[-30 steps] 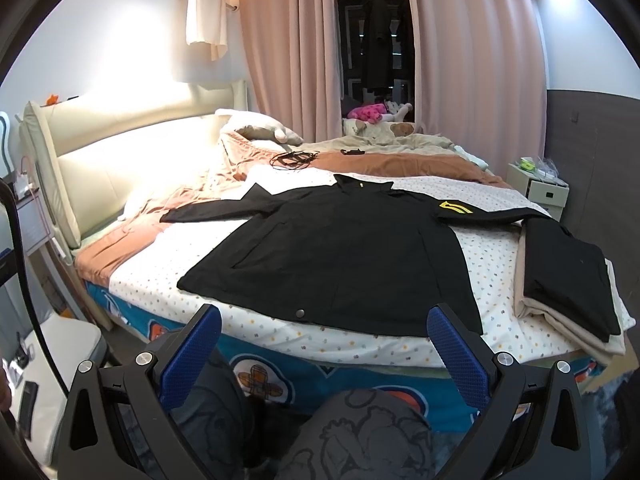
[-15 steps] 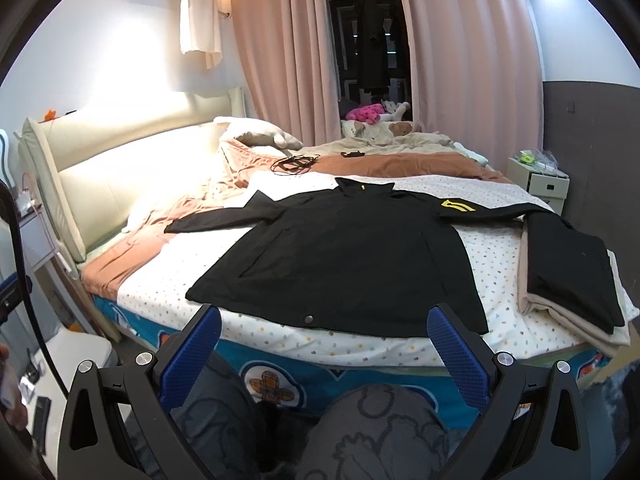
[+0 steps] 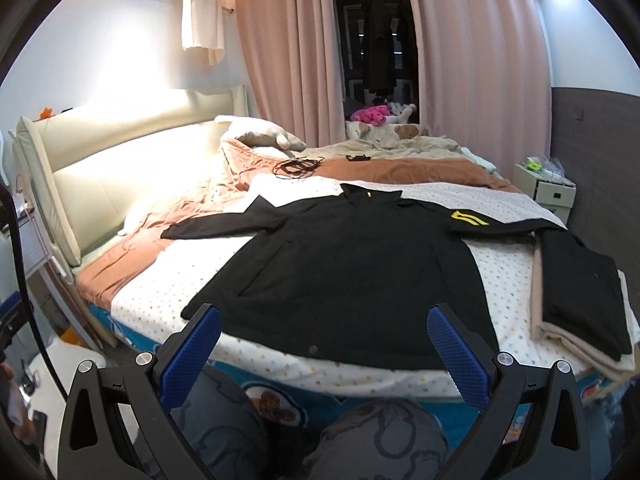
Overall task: Fold large clothes
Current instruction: 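Reach the left tool to the black jacket sleeve and close on it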
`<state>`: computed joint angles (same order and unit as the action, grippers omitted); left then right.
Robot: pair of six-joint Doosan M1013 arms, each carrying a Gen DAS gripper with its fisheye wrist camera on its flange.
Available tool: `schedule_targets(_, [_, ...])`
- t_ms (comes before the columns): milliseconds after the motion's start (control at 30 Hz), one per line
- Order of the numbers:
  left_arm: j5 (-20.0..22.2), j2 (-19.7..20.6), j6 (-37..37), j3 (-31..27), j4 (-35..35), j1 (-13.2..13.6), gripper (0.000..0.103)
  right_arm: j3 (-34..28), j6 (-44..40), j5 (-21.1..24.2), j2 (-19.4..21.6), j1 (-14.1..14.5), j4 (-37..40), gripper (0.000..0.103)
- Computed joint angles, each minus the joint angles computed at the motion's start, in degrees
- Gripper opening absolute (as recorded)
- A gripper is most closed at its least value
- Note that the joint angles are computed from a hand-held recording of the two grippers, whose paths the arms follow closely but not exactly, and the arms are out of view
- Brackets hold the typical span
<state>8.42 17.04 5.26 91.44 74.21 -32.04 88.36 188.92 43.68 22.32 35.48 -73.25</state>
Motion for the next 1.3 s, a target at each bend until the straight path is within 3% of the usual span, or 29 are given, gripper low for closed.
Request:
schedule_targets(200, [1.3, 3.1, 20.3, -4.1, -21.2, 1.1, 0.103, -3.3, -4.5, -3.2, 2.5, -2.1, 3.4, 0.103])
schedule_targets(400, [4.6, 7.4, 31.9, -9.7, -34.3, 2.1, 0.103, -6.8, -10.5, -7.2, 5.2, -5.0, 9.0, 0.103])
schedule_targets(700, [13.0, 15.8, 54.5, -22.7, -59.1, 4.2, 0.101, -16.2, -24.3, -10.9, 11.2, -10.1, 22.0, 0.103])
schedule_targets(967, [22.1, 23.7, 57.3, -36.1, -62.5, 5.5, 0.101, -27.6, -37.1, -12.1, 18.4, -13.2, 35.8, 0.103])
schedule_targets(1133, [27.0, 28.9, 56.3, -44.7, -64.2, 6.5, 0.097, -36.7, -45.1, -10.5, 23.8, -14.9, 44.4, 0.102])
schedule_targets(1300, [35.0, 35.7, 56.3, -57.0, -66.0, 7.5, 0.091, -47.2, -50.1, -6.8, 29.9, -16.5, 53.3, 0.101])
